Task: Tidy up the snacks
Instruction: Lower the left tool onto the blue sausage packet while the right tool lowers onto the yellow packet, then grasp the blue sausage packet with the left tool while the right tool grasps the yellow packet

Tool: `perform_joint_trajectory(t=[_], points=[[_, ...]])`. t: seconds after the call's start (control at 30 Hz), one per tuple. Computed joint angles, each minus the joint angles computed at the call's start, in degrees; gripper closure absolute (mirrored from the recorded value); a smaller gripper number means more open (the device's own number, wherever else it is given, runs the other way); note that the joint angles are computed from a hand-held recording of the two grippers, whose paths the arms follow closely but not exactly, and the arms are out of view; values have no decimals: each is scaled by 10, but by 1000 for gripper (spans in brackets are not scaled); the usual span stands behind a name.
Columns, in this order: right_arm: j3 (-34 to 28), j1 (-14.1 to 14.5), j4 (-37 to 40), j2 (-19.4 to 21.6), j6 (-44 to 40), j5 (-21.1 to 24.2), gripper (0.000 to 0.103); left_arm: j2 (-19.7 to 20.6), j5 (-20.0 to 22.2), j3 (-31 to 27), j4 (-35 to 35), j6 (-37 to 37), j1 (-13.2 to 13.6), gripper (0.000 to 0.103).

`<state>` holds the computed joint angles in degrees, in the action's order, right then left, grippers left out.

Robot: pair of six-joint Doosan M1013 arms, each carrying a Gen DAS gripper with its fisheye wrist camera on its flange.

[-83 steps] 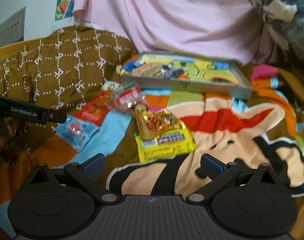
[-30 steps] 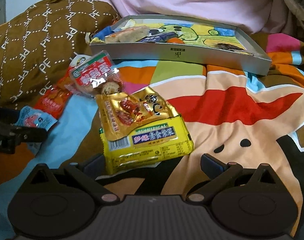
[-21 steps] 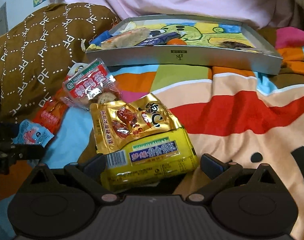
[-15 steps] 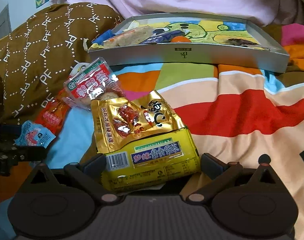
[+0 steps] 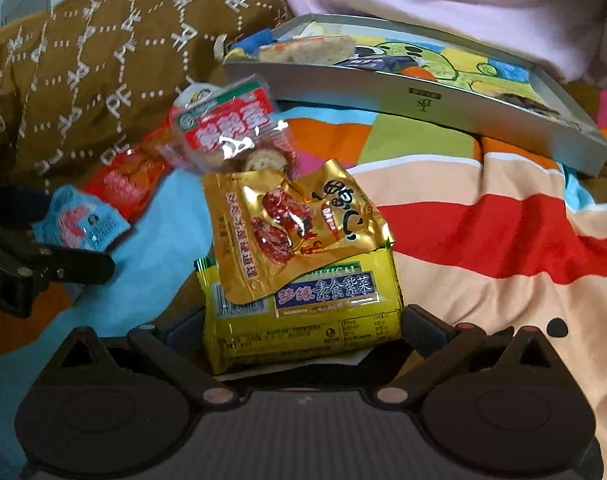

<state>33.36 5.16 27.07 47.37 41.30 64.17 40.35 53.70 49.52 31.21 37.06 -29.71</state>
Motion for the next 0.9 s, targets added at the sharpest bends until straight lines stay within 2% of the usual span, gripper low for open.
perform_joint_trajectory(t=[0.33, 0.67, 0.9], points=[[32, 0, 11, -15, 5, -29, 1, 6, 10, -11, -10, 24, 2, 1], [85, 3, -2, -47, 7, -61, 9, 12, 22, -21, -14, 43, 2, 2], [125, 0, 12, -70, -2, -83, 12, 10, 21, -17, -5, 32, 1, 10]])
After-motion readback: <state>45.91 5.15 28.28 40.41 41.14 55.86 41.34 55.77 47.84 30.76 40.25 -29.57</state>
